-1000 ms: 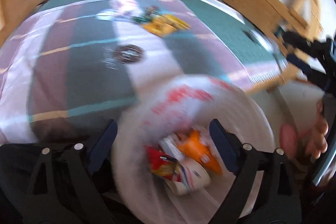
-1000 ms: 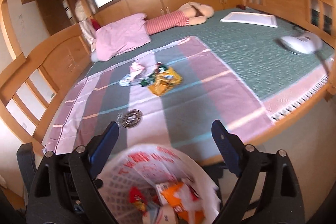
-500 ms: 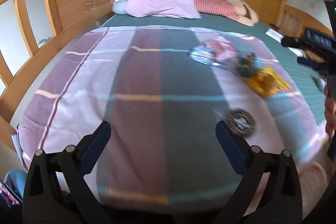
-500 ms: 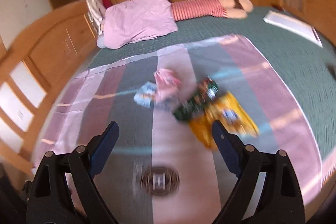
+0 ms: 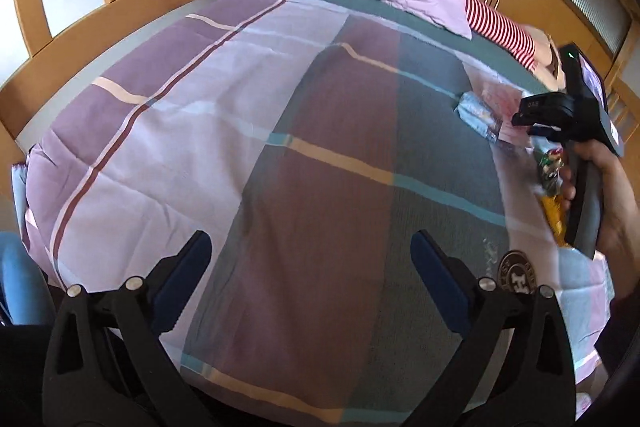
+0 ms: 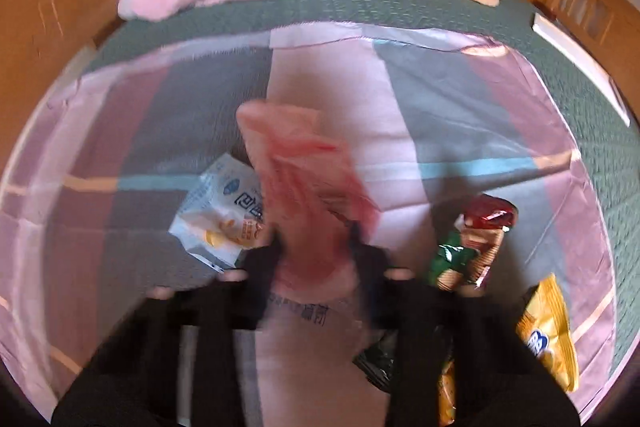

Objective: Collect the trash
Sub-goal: 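Grasp the pink-printed plastic bag on the bed with the right gripper, then grasp the pink plastic bag with the left gripper while the right grasps the clear plastic packet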

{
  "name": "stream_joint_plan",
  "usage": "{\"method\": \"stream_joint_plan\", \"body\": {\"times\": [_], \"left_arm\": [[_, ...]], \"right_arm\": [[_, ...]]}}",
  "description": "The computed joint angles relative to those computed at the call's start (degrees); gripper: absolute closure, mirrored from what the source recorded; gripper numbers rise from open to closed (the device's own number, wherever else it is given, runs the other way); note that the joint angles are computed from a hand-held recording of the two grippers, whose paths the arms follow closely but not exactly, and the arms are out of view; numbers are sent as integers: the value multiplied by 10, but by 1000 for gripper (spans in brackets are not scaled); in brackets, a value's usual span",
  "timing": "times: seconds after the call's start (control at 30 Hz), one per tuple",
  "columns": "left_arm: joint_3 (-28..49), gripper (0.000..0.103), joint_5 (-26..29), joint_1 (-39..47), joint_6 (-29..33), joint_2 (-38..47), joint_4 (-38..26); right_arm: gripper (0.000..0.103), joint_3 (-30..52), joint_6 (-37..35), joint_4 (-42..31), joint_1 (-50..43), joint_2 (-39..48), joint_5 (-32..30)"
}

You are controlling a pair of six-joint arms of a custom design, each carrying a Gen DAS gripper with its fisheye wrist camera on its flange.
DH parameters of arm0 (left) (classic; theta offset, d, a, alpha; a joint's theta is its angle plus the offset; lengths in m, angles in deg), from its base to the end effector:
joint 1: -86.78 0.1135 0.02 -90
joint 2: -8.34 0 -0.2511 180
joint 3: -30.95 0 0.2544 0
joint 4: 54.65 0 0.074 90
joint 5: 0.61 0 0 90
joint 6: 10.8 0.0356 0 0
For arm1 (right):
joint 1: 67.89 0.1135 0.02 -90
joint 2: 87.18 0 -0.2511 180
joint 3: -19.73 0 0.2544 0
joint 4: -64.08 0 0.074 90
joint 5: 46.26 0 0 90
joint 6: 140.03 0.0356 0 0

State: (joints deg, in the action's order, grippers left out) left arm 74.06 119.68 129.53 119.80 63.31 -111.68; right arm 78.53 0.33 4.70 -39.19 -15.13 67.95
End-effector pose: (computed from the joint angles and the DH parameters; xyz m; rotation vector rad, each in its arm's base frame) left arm 0.1316 0.0972 0.1691 0.0796 2.5173 -0.1969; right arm 0.2018 0.0938 0.1925 0.5804 2.5741 -0.1799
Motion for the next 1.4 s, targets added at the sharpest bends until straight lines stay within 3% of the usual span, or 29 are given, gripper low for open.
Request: {"method": "stream_joint_plan", "body": {"times": [0.17,0.27,0.37,0.43,0.47,0.5,0.53,0.57,0.6,0.7,0.8,0.93,1.07,1.17,1.23,1.3,1.4], "left_arm": [[12,4,2,46,8,26,5],[42,4,24,96,-21,73,-2],[68,4,42,139,-56,119,-1],[77,4,41,153,-69,138,4],[80,4,39,155,-73,144,6],[82,4,38,156,-77,149,7],[85,4,35,158,-79,156,6],[88,4,33,158,-80,165,5],[91,4,31,158,-81,171,3],[92,4,24,150,-84,181,-2],[88,4,24,139,-83,176,-6],[86,4,15,126,-98,182,4],[90,4,6,117,-119,200,10],[88,4,4,113,-124,201,10],[86,4,4,109,-127,199,11],[84,4,2,104,-131,198,12],[86,4,2,104,-136,202,11]], "right_arm": [[100,4,34,-31,80,-70,30],[100,1,86,-34,171,-133,-18],[99,0,155,-5,280,-114,-73],[98,-5,161,48,331,-86,-124],[89,1,148,67,347,-64,-154],[72,15,129,73,360,-41,-175],[63,31,115,68,373,-30,-167],[45,40,106,59,380,-34,-143],[38,44,97,50,380,-48,-115],[30,30,61,19,300,-105,-67],[24,12,-10,-3,132,-96,-33],[23,3,-95,15,-47,-19,-54],[23,-13,-135,72,-116,42,-117],[23,-38,-115,130,-117,63,-173],[26,-44,-102,142,-93,58,-160],[41,-43,-99,140,-70,55,-162],[50,-46,-95,143,-36,49,-193]]}}
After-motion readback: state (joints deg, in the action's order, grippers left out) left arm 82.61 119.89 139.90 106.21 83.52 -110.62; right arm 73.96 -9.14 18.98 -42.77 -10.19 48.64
